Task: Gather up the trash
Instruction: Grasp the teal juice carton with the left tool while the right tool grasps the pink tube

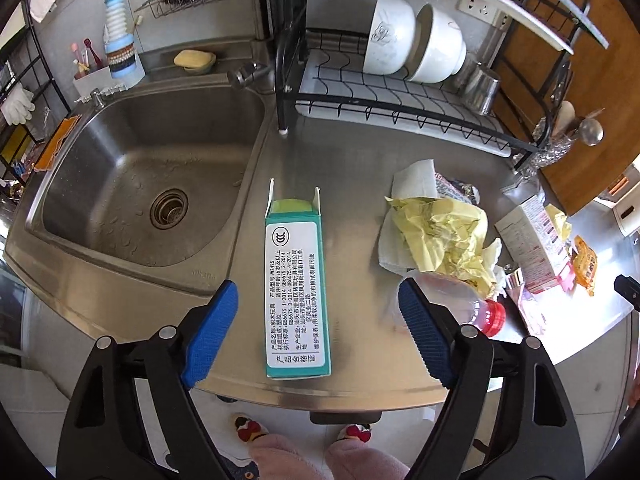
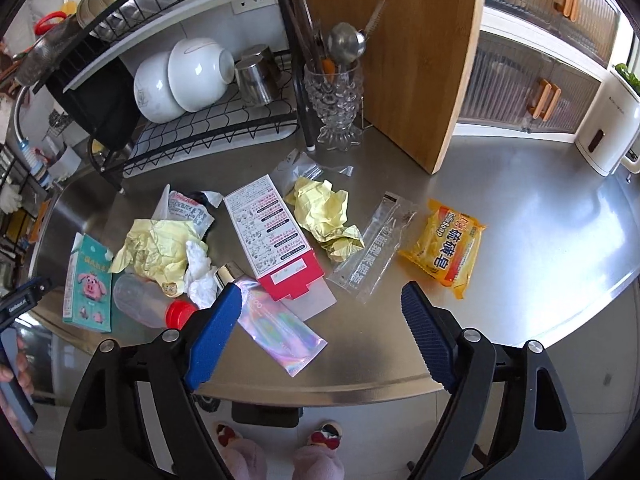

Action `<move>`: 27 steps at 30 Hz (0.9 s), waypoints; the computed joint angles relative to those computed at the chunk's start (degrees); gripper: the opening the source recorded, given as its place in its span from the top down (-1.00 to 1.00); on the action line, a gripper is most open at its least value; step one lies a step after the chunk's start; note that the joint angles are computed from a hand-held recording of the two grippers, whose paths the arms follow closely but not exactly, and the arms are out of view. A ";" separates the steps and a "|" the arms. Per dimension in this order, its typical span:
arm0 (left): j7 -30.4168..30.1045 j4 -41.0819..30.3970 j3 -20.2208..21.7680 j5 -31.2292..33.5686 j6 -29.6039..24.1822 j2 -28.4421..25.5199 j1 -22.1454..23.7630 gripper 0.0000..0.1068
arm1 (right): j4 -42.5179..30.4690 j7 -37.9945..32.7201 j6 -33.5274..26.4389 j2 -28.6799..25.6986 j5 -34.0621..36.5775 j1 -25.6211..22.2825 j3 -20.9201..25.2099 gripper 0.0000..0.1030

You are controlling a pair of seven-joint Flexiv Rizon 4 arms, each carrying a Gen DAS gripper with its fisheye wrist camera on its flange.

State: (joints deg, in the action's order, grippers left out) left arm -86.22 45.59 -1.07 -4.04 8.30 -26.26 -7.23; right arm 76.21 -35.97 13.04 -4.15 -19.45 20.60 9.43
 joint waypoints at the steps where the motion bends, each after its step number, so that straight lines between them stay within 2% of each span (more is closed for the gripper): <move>1: -0.04 -0.50 0.16 0.46 -0.51 -0.64 -0.06 -0.43 | -0.27 -1.21 0.11 -0.68 1.02 0.02 0.05 -0.42; 3: 0.00 -1.64 0.51 1.51 -1.62 -1.81 -0.27 -0.42 | -0.30 -3.41 0.77 -1.67 3.57 0.07 0.26 -0.30; 10: 0.28 -4.36 0.80 2.35 -4.14 -5.10 -0.18 -0.42 | 0.47 -6.14 -0.09 -4.78 6.07 1.83 0.66 -0.29; 17: 0.03 -7.87 0.75 1.90 -6.78 -8.60 -0.42 -0.42 | 1.00 -6.61 -1.44 -7.96 0.08 4.53 0.07 -0.29; 22: -0.22 -9.56 1.02 2.11 -8.08 -10.17 -0.60 -0.42 | 0.80 -7.27 -0.15 -9.04 0.91 4.97 -0.01 -0.29; 27: 0.12 -10.44 1.09 2.22 -9.36 -11.24 -0.70 -0.42 | -0.40 -8.04 -1.79 -11.01 -0.19 6.01 -0.45 -0.29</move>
